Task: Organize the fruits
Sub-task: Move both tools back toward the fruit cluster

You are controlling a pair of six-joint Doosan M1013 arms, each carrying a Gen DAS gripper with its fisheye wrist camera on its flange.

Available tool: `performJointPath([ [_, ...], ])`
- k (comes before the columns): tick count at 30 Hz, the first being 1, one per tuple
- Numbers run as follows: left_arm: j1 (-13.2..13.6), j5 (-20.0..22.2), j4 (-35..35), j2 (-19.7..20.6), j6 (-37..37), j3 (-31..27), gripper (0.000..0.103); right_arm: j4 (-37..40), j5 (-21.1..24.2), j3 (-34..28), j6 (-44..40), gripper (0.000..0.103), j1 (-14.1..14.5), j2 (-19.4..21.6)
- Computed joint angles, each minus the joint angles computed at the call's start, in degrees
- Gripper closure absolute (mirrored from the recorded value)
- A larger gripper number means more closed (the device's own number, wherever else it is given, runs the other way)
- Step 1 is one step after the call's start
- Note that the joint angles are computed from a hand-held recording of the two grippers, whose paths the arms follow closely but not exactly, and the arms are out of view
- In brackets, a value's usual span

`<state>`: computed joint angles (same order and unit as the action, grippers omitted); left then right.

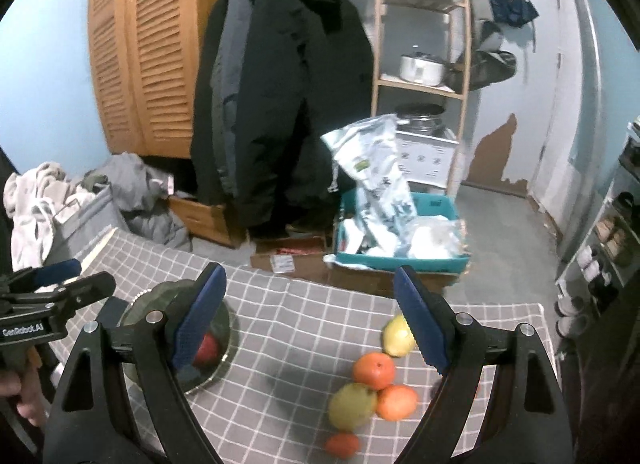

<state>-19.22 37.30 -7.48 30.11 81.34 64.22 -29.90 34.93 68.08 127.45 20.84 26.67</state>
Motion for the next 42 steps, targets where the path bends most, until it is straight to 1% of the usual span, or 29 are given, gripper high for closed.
performJointPath([
  [6, -1.21, 0.78, -1.63, 0.49, 2.9, -0.87, 0.015, -6.45, 0.13, 4.05, 5.19, 0.018, -0.51, -2.77],
  [13, -2.48, 3.1, -3.42, 2.03, 5.97, -3.0, 0.015, -9.17, 0.41, 7.28, 9.3, 0.018, -1.75, -5.27],
  [17, -3.06, 4.14, -4.55, 2.7, 7.4, -4.1, 0.015, -13.83, 1.24, 8.64, 13.11, 0.018, -1.93, -6.28],
  [22, -3.96, 4.62, -5.53, 3.36, 8.94, -5.49, 0.015, -16.6, 1.46, 10.06, 15.93, 0.018, -2.5, -7.34],
  [26, -4.67, 5.11, -5.44, 4.15, 9.71, -6.88, 0.015, -16.96, 1.88, 10.67, 16.81, 0.018, -3.13, -7.66],
  [30, -5.22, 6.57, -6.48, 5.45, 10.98, -8.87, 0.012, -16.24, 2.2, 10.79, 17.01, 0.018, -3.95, -7.56],
  [35, -6.18, 8.93, -6.44, 7.21, 12.81, -10.95, 0.012, -15.41, 2.93, 11.31, 17.31, 0.018, -4.83, -7.48],
  [42, -6.99, 12.89, -6.66, 9.65, 13.02, -12.83, 0.012, -9.85, 3.16, 11.84, 14.75, 0.018, -6.37, -7.08],
])
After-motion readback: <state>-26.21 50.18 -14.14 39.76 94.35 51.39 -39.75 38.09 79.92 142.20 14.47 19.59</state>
